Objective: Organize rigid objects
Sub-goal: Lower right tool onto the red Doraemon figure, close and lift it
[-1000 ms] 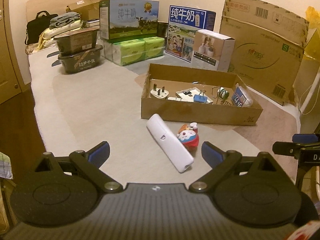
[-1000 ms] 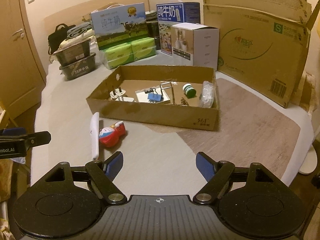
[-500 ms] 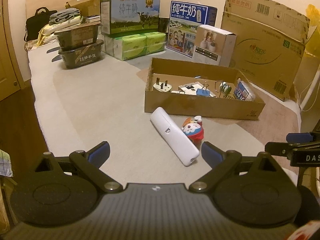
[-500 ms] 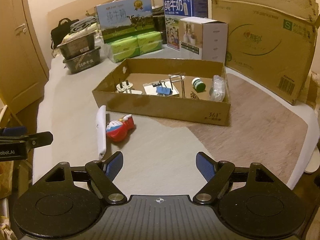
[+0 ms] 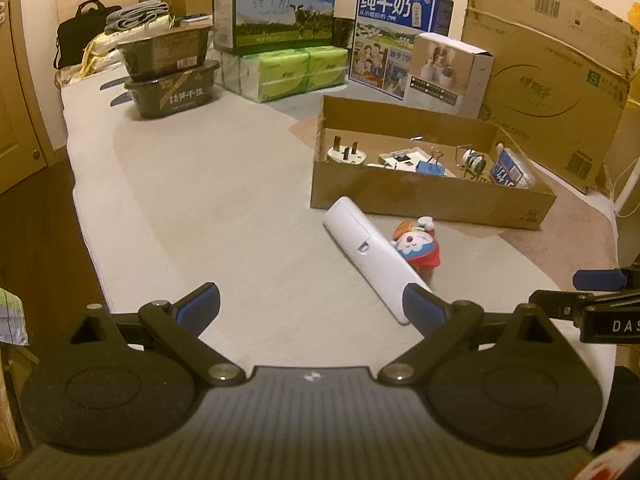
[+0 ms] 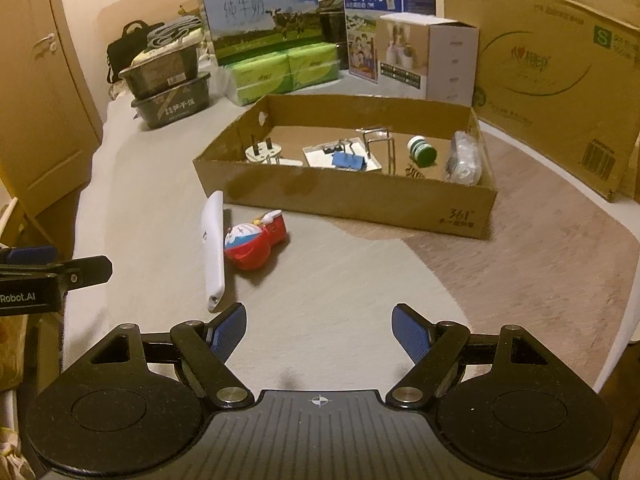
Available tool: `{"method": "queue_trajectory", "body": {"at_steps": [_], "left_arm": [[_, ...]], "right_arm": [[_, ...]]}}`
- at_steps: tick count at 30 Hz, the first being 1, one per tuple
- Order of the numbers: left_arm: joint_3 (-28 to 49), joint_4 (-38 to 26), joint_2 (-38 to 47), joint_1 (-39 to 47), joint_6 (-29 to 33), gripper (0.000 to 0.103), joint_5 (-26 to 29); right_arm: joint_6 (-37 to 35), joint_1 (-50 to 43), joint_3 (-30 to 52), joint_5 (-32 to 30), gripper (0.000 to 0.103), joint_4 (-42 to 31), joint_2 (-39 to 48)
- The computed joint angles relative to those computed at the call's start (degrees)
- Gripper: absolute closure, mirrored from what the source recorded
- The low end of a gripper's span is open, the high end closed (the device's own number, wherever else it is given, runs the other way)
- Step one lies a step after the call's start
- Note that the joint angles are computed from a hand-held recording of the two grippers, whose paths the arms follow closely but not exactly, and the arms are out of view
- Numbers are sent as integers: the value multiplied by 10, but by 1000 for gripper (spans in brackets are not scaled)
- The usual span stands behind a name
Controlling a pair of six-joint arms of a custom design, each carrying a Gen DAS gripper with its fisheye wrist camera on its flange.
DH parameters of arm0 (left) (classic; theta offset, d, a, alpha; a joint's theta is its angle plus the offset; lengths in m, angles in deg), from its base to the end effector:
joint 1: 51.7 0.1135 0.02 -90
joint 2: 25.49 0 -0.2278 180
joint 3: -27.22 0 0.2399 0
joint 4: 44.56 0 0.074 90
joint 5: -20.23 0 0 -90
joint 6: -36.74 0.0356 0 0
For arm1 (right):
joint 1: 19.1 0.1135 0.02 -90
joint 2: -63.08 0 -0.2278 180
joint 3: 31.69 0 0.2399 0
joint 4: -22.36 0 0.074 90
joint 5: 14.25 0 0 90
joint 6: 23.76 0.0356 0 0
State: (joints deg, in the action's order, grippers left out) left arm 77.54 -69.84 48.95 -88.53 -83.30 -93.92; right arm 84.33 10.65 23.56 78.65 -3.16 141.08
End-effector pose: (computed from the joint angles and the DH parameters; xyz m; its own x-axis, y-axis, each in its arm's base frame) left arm 0.2066 -0.1365 0.1541 -0.6932 -0.0515 -0.7189 -0.0152 0.9983 -0.0569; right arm 0.2325 0.1308 0.1618 -0.7607 -0.0776 -0.6444 -0.2421 0.9551 0.1708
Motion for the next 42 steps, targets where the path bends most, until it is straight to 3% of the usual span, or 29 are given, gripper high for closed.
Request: {"method": "queue_trajectory", "body": {"at_steps": [15, 26, 34, 42], "left_arm": [[11, 68, 77, 70, 47, 6, 50], [40, 99, 142, 100, 70, 6, 77], [56, 113, 169, 111, 79, 6, 87], [61, 124, 182, 120, 82, 6, 95]], "right_arm": [[-5, 4, 29, -19, 24, 75, 101], [-16, 7, 106, -45, 24, 116, 203], [-13, 2, 159, -61, 38, 119, 254], [-5, 0, 207, -71, 42, 114, 301]]}}
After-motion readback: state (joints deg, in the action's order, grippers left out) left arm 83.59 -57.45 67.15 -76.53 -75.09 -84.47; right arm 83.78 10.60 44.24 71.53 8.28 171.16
